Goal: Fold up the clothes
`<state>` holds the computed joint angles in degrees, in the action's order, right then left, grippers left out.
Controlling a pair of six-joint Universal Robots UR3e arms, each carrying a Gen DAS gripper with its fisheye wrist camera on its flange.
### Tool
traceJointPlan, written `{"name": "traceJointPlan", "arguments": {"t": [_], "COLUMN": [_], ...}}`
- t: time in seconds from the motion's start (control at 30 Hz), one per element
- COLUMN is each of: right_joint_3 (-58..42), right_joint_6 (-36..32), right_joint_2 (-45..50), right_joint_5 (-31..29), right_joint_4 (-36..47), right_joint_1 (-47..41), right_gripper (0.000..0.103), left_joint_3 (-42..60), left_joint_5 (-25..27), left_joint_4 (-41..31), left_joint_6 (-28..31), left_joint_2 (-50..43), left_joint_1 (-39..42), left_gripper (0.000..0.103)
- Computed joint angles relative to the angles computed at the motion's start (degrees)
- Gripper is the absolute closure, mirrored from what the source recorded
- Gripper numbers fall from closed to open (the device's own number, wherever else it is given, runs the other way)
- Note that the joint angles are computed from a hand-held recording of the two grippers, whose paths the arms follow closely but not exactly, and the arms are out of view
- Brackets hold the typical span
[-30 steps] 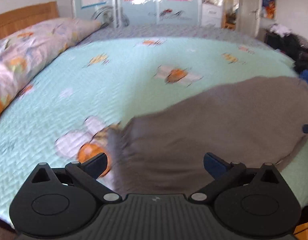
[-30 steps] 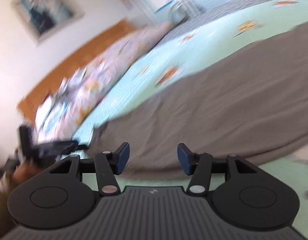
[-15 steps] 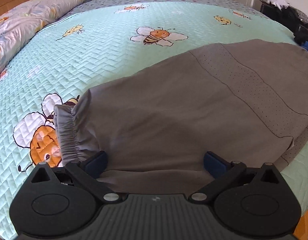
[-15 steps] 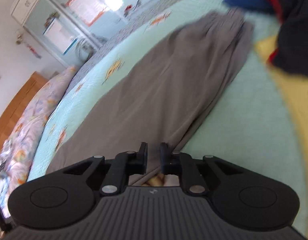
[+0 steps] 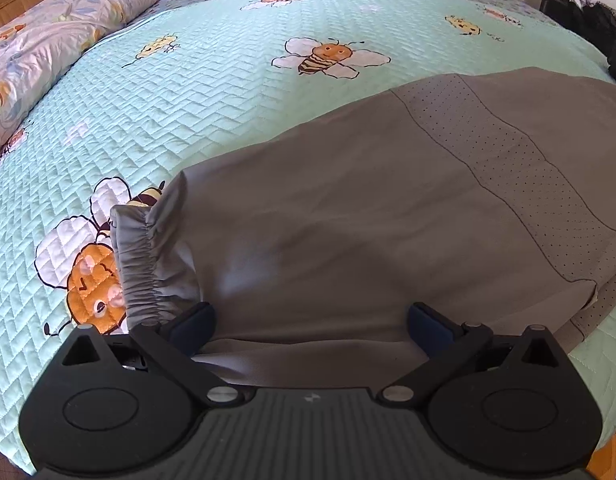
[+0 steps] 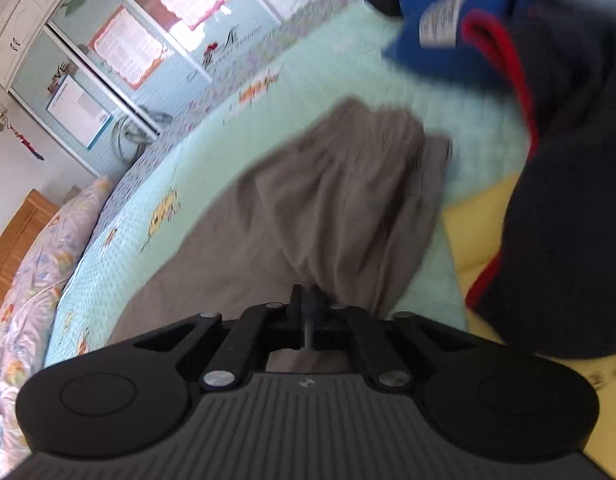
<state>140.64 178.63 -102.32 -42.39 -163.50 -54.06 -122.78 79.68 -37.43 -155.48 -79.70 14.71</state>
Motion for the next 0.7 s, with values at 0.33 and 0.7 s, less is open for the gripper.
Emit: {"name": "traceJointPlan", "arguments": {"t": [0.33, 0.7], "right_joint_3": [-27.2, -30.1], "right_joint_6": [4.0, 5.0], "right_joint_2": [26.7, 28.4], "right_joint_5": [-14.3, -11.2], "right_joint_4": [-5.5, -10.5], "right_joint_1": [13.5, 15.4], "right_gripper": [0.094, 0.074], "left_joint_3": [1.3, 1.9], "left_joint_5": [2.4, 3.8], "left_joint_4": [-1.0, -0.8], "left_joint_6": [-2.6, -4.2], "left_joint_2": [-0.6, -1.4], "left_joint_1": [-1.6, -2.7], "left_gripper": [0.000, 0.000]}}
